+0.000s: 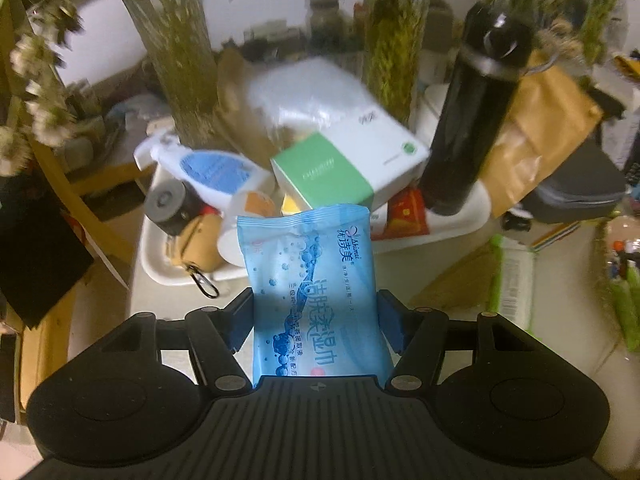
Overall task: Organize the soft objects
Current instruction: 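Lift the blue packet with the left tool toward the cardboard box, then lower the blue packet into the box and open the left tool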
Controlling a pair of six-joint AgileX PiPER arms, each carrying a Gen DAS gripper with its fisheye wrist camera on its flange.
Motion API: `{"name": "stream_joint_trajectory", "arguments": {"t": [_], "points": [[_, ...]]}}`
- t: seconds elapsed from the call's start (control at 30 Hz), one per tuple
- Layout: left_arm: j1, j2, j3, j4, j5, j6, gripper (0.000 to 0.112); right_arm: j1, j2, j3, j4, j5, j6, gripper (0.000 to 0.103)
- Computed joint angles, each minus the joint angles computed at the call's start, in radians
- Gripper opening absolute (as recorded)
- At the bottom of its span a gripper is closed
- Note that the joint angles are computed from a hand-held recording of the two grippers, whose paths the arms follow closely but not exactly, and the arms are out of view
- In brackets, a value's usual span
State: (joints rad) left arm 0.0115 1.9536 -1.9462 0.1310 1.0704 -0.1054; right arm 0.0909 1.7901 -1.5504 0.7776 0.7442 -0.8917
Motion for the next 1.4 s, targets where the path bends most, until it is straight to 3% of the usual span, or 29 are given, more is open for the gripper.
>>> {"name": "stream_joint_trajectory", "arguments": {"t": [0.23, 0.4, 0.73, 1.03, 1.4], "points": [[0.025, -0.199, 0.166, -0.059, -0.073, 0.063, 0.063, -0.042, -0.072, 0.034, 0.047, 0.026, 0.013, 0.047], [0.033, -0.34, 0.249, -0.102, -0.078, 0.11, 0.063, -0.046, -0.151, 0.048, 0.022, 0.073, 0.023, 0.047], [0.009, -0.551, 0.348, -0.15, -0.024, 0.175, 0.063, -0.047, -0.268, 0.017, -0.009, 0.199, 0.067, 0.047], [-0.007, -0.735, 0.478, -0.177, 0.0, 0.19, 0.063, -0.032, -0.381, 0.102, -0.002, 0.235, 0.038, 0.047], [0.066, -0.871, 0.586, -0.303, 0.054, 0.254, 0.063, -0.026, -0.494, 0.19, 0.013, 0.268, -0.001, 0.047]]}}
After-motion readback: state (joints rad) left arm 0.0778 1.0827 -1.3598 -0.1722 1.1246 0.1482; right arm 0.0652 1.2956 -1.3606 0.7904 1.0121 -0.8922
